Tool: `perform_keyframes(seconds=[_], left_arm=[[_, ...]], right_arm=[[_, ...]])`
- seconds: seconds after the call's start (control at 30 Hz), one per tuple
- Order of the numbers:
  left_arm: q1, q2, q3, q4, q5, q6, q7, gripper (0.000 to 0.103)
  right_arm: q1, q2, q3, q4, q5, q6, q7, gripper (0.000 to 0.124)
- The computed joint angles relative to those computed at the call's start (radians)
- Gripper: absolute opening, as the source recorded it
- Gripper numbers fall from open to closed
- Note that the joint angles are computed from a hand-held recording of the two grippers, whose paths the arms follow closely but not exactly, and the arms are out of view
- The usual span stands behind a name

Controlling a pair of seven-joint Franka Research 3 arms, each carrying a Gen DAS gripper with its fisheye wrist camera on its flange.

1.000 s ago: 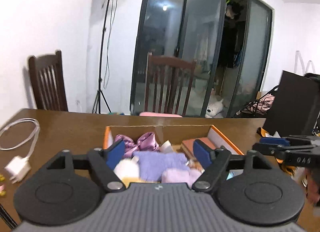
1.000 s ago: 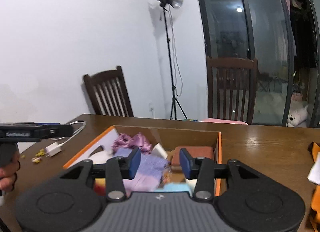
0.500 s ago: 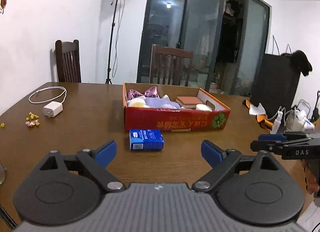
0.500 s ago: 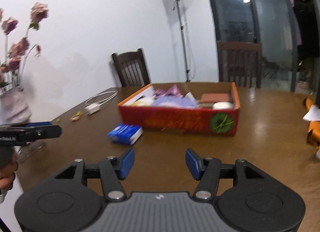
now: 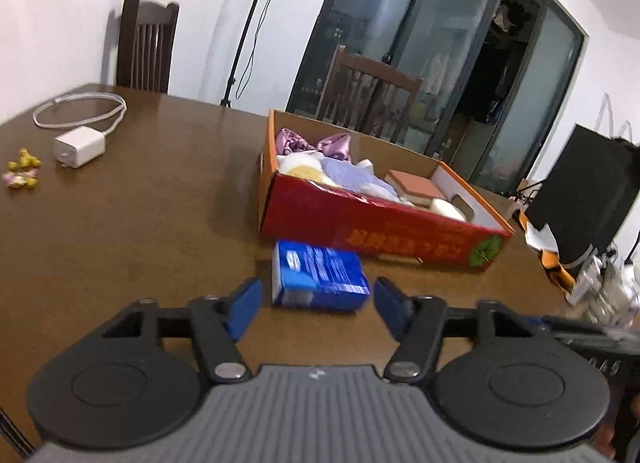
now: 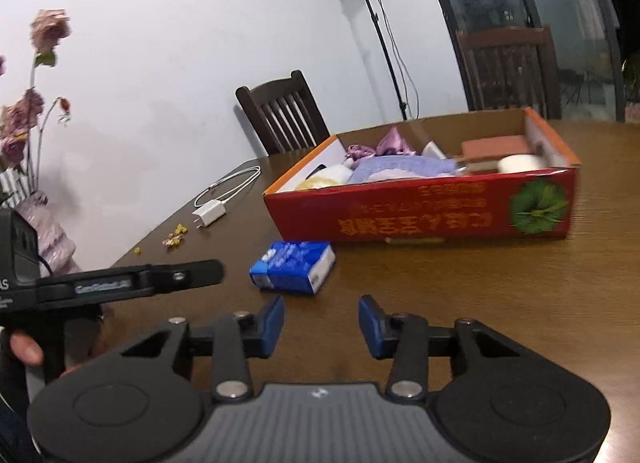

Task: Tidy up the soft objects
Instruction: 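Move both grippers back over the blue milk carton, then close both grippers on the blue milk carton and lift it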

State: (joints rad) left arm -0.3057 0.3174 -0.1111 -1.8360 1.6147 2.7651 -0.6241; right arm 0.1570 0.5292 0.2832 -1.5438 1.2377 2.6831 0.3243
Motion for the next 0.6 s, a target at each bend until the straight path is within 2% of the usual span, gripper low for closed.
perform_keyframes(seconds=[0.03, 0.1, 0.17, 0.27, 0.37, 0.47, 0.6], left_arm=[[0.014, 0.023, 0.008, 0.026, 0.017, 0.035, -0.020, 0.054], [0.052, 0.077, 0.018, 0.080, -0.045, 0.107, 0.018, 0.042], [0.055, 0.109, 0.028, 0.104, -0.157, 0.096, 0.109, 0.032], [0.027, 0.125, 0.077, 0.119, -0.097, 0.133, 0.032, 0.032], [0.025, 0.136, 0.085, 0.120, -0.110, 0.144, 0.038, 0.030], [0.021, 0.137, 0.102, 0.121, -0.096, 0.177, -0.016, 0.027], [0.027, 0.151, 0.112, 0.134, -0.056, 0.224, -0.088, 0.027]], right_arm=[[0.019, 0.036, -0.007, 0.048, -0.026, -0.001, 0.035, 0.039], [0.050, 0.117, -0.014, 0.158, -0.091, -0.011, 0.125, 0.038], [0.079, 0.207, -0.019, 0.283, -0.167, -0.028, 0.229, 0.036], [0.116, 0.317, -0.035, 0.440, -0.276, -0.050, 0.367, 0.036], [0.123, 0.389, -0.029, 0.539, -0.354, -0.092, 0.456, 0.033], [0.101, 0.403, 0.009, 0.543, -0.394, -0.097, 0.461, 0.022], [0.082, 0.416, 0.044, 0.550, -0.414, -0.097, 0.456, 0.020]])
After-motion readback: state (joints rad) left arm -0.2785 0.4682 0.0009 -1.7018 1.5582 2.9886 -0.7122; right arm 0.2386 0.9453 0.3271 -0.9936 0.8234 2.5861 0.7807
